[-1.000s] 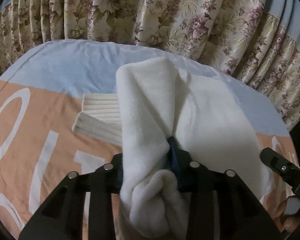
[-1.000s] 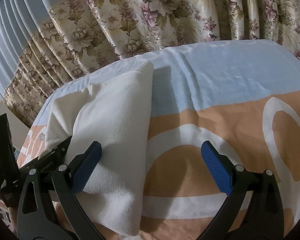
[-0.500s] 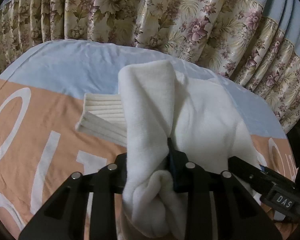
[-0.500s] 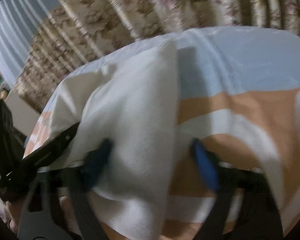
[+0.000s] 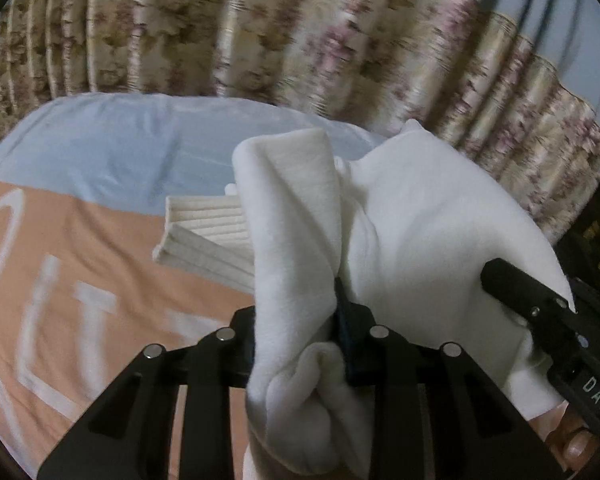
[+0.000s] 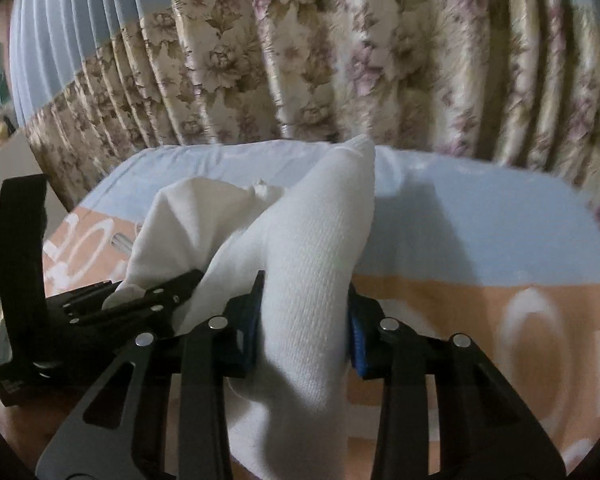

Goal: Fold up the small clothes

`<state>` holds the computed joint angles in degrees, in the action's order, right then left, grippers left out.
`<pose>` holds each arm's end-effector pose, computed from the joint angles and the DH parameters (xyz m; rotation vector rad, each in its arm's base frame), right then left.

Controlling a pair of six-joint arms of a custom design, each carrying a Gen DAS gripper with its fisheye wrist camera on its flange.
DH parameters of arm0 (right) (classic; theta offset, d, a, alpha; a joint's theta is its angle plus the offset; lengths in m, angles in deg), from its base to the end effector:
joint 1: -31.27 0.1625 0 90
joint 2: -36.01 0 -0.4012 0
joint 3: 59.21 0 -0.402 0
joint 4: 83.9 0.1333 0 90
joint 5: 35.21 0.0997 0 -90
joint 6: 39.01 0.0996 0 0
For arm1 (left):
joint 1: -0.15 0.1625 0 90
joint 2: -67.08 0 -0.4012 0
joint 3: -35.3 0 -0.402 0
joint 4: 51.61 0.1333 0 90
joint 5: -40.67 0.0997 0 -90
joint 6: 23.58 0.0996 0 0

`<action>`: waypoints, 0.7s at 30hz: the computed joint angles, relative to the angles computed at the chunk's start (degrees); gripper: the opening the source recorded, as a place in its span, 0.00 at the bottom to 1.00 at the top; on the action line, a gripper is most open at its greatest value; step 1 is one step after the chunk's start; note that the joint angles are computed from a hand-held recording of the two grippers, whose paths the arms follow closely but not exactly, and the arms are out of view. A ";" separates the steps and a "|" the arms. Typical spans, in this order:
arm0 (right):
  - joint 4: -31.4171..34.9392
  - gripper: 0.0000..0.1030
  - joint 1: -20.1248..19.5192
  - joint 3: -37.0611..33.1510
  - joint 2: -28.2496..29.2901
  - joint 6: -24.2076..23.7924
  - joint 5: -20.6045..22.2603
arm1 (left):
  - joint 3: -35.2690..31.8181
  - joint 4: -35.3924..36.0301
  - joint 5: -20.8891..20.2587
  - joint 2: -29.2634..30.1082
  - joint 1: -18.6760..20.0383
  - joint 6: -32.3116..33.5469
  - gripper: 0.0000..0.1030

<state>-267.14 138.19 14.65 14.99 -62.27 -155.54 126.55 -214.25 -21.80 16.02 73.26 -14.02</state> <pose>0.2974 -0.6924 -0.0148 0.6119 -2.3840 0.8630 -0.0291 -0.7131 0.1941 0.4131 2.5657 -0.7934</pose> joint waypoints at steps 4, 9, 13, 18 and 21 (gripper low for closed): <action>-4.17 0.35 -1.38 7.09 -5.01 -2.05 -3.48 | 2.79 -0.24 0.57 2.13 -3.72 -2.53 0.28; -8.18 0.35 -4.70 17.21 -12.13 -2.05 -6.74 | 6.22 -3.39 3.25 4.31 -7.91 -4.46 0.28; -10.89 0.36 -7.55 23.43 -16.07 -0.41 -4.96 | 7.10 -5.52 7.08 5.29 -9.21 -5.29 0.41; -16.83 0.73 -9.07 25.17 -15.00 -0.74 -5.95 | 8.11 -9.57 11.65 5.00 -7.90 -4.68 0.97; -18.00 0.82 -9.96 26.91 -15.77 0.95 -5.01 | 9.22 -11.64 10.68 4.13 -6.94 0.16 0.99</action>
